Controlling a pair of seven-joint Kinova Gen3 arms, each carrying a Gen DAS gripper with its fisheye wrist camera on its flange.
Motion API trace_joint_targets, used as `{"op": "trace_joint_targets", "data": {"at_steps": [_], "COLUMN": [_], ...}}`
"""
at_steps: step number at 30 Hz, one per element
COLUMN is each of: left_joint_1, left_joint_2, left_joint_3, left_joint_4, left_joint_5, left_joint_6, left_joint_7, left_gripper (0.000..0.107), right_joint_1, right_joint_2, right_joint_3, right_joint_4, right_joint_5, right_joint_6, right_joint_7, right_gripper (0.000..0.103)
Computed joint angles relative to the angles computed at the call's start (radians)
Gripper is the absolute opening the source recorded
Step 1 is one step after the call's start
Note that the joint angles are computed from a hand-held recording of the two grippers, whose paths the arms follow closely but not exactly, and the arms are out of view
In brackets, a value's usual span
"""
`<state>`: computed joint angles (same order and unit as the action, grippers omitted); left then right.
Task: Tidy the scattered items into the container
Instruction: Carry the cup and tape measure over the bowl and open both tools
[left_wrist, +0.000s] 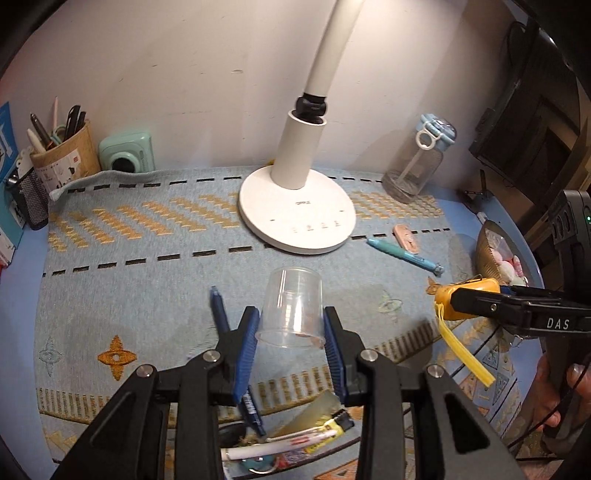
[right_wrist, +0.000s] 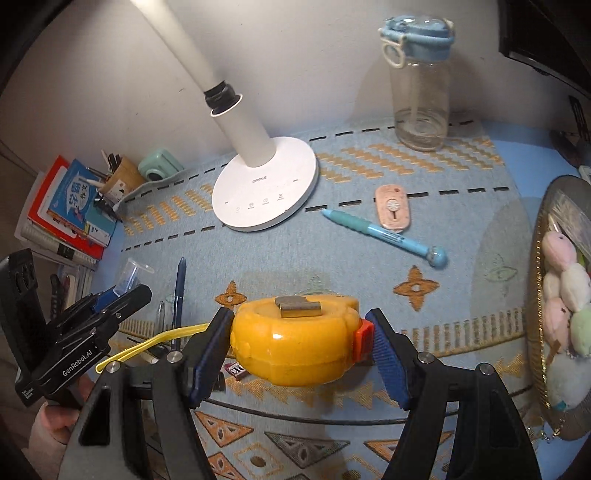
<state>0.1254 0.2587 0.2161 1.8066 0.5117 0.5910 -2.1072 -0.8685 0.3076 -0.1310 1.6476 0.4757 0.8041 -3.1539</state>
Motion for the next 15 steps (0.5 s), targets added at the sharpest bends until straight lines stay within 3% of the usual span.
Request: {"op": "trace_joint_targets", "data": {"at_steps": [6,15], "left_joint_1": [0.109,0.291], "left_joint_2": [-0.026,0.024], "left_joint_3": [0.02,0.057], "left_joint_4": [-0.036,-0.173], "left_joint_5": [-0.054,-0.168], "left_joint_6": [-0.005,0.0], "left_joint_7": [0.092,0.255], "left_gripper": [0.031,0.031], "right_joint_1": [-0.016,0.056], "right_joint_2": [-0.141,-0.363], "right_joint_3": [-0.026,-0.147], "right_joint_4": [0.118,0.265], "right_joint_5": [0.085,0.138], "right_joint_6": [0.045,0.207], "right_joint_7": [-0.124,-0.25], "right_gripper": [0.072,0.072]}}
